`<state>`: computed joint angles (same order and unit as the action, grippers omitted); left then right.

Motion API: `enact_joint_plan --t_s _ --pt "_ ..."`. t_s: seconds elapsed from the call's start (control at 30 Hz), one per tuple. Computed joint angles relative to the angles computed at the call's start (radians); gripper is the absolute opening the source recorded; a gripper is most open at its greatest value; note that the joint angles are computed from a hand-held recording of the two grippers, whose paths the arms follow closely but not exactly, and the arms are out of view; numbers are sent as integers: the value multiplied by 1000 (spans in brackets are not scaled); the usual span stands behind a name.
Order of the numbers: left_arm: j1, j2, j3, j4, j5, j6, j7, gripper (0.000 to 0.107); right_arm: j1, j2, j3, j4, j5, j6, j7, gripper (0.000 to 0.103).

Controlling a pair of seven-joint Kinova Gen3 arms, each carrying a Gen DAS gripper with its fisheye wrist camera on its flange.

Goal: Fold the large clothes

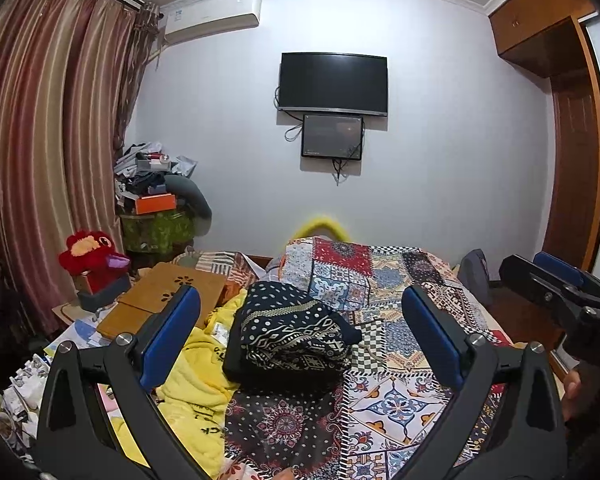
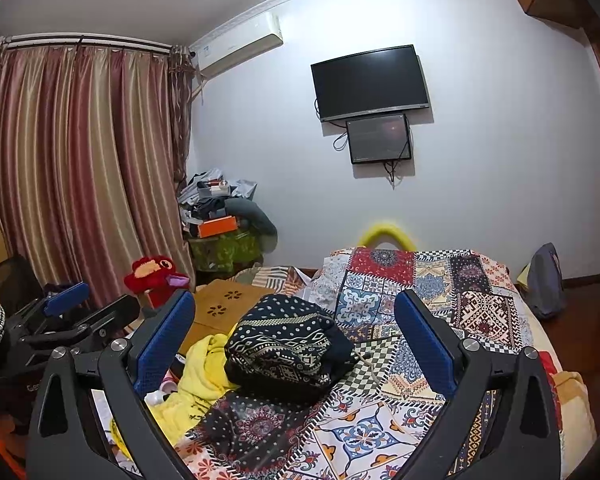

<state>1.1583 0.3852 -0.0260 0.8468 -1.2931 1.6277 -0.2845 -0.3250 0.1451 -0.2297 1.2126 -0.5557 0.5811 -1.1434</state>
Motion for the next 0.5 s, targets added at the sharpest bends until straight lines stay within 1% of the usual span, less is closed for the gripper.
enact_joint_plan --t_s 0.5 --pt "6 4 -2 -4 3 -5 0 102 -1 0 1 1 1 1 -2 100"
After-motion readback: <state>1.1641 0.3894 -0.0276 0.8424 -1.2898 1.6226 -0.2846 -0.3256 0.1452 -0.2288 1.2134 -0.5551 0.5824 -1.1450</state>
